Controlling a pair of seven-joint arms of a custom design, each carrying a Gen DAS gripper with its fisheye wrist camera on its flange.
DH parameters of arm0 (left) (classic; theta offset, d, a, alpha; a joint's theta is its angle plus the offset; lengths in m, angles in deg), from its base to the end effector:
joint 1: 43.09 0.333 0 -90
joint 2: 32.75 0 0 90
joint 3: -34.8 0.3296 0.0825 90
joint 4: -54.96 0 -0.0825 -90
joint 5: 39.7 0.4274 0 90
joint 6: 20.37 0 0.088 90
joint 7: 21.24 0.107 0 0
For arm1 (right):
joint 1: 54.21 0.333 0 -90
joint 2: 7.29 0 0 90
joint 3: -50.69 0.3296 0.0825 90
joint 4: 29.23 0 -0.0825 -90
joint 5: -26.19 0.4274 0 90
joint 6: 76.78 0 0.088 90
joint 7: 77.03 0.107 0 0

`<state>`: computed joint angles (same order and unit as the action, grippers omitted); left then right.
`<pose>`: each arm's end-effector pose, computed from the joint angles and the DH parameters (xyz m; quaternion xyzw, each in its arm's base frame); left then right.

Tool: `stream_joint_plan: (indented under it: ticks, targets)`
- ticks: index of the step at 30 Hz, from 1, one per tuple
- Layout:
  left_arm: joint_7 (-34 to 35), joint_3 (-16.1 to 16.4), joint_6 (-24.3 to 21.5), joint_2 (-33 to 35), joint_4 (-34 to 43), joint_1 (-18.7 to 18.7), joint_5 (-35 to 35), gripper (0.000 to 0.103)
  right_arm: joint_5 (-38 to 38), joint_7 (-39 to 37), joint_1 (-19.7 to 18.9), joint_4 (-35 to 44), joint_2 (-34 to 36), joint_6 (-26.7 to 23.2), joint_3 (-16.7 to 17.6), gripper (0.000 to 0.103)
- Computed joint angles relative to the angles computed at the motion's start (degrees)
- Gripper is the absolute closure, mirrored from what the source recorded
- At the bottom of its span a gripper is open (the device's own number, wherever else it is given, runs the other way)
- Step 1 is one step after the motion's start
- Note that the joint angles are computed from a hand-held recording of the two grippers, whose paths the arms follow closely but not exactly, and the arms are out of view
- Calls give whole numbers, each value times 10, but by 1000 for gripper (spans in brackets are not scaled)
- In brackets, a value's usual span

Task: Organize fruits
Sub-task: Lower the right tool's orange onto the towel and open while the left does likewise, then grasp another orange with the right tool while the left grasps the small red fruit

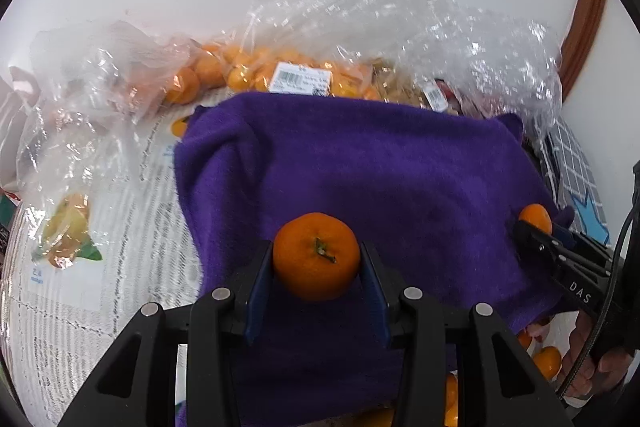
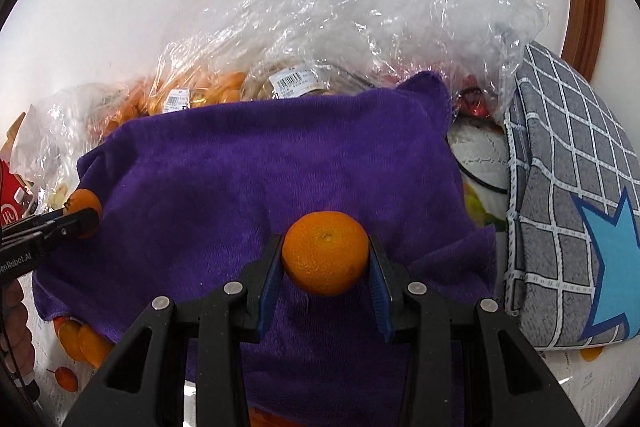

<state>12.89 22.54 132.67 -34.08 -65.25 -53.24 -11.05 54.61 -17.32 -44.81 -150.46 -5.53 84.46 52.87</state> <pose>0.5676 -0.2504 0.4875 -0.7308 0.5958 -0.2646 0.2023 0.6201 0.1031 0.4619 -0.7571 0.5505 -0.1699 0.3080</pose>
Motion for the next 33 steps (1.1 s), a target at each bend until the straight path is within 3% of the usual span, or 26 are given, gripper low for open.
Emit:
stream_joint_plan:
  ticks: [9,13,15,18,23,26,30,33]
  targets:
    - [-3,-1,-17,5,6,-6,7,61,-24,15,-1,-5,-1,0,-1,62]
    - [0,-3,-32,0,9,-10,5,48,-1,-4,1,-16,-17,7,-2,41]
    - [-14,-6,-48,-7,13,-11,26,41,-1,-2,6,-26,-28,20,-4,35]
    - [-47,-13,-66,-24,14,-10,66,41,-54,45,14,-47,-52,47,-9,32]
    - [-61,-28,-64,-76,-24,-5,48,41,-104,75,31,-86,-112,54,-30,31]
    - [-69,-46,-74,-108,-46,4,48,41,-176,145,12,-127,-152,89,-22,30]
    - [-72,-69,-89,-157,-78,8,47,41,-202,170,28,-146,-200,25,-53,30]
    - [-79,-87,-92,-198,-106,16,37,41,-241,200,20,-173,-239,-2,-52,30]
